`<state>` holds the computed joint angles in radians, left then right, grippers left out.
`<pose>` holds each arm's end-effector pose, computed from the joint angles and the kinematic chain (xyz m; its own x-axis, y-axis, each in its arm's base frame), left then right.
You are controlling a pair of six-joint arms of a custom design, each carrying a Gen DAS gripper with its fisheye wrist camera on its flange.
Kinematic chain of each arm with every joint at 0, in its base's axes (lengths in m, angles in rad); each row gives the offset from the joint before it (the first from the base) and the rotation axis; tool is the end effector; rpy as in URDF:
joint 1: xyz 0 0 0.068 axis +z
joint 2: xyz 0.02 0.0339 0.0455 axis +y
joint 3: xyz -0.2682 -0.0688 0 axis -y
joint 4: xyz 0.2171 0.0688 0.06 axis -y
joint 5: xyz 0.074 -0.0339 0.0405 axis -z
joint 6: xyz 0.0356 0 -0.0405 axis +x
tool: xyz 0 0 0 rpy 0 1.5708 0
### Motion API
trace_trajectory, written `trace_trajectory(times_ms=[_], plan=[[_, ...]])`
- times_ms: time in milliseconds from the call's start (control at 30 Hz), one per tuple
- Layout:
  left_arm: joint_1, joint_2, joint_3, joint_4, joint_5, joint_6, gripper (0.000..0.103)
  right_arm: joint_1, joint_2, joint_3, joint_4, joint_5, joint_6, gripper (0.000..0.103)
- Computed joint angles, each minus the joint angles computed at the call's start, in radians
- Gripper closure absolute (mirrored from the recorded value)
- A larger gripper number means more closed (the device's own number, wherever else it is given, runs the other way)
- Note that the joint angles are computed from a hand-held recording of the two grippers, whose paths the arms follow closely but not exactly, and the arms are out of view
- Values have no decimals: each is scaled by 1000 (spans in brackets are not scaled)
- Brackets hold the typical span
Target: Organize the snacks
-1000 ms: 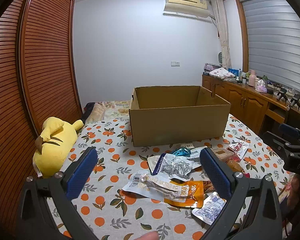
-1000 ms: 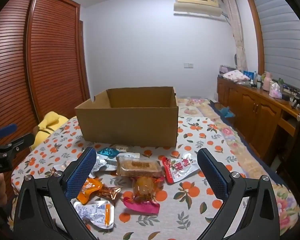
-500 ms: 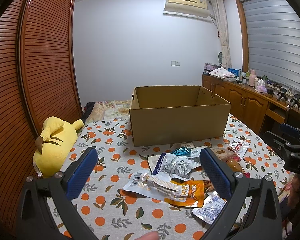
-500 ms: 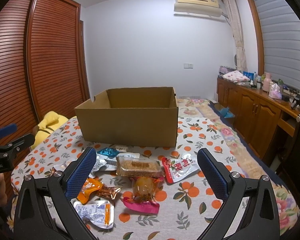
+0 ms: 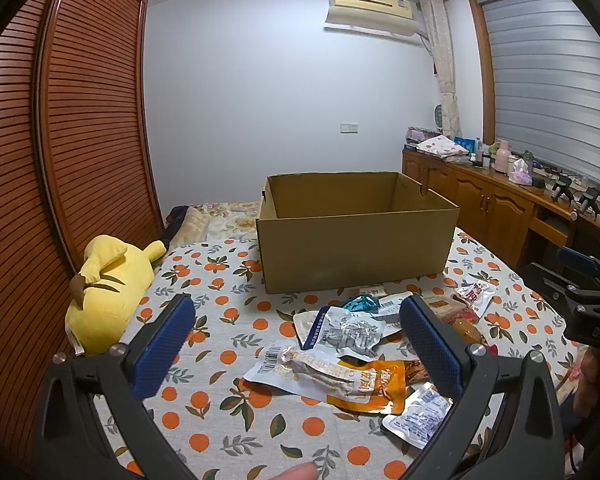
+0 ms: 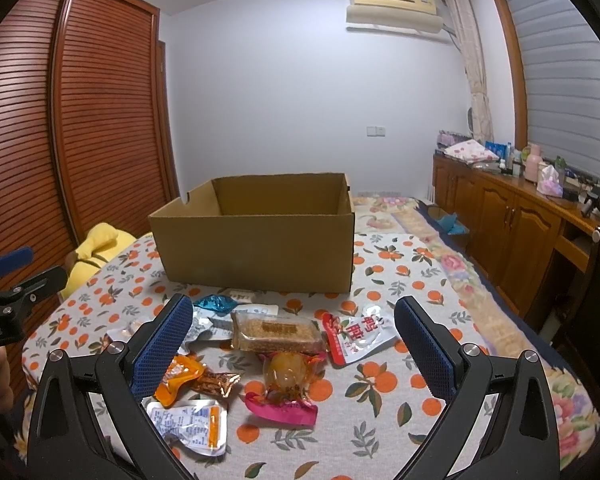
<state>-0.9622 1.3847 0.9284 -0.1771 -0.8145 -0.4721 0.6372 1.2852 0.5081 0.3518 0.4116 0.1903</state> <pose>0.1762 -0.2076 0.2770 -0.4050 0.0353 -0.9136 0.0490 0.9987 0.0169 0.2001 0.1304 0.2174 -0.3734 -0.0607 -0.9257 -0.1851 0.9827 0.0102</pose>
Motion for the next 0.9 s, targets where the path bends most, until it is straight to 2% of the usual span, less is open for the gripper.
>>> trace_trajectory(times_ms=[900], plan=[[-34, 16, 30, -34, -12, -8, 0, 1, -6, -2, -5, 1, 1, 1]])
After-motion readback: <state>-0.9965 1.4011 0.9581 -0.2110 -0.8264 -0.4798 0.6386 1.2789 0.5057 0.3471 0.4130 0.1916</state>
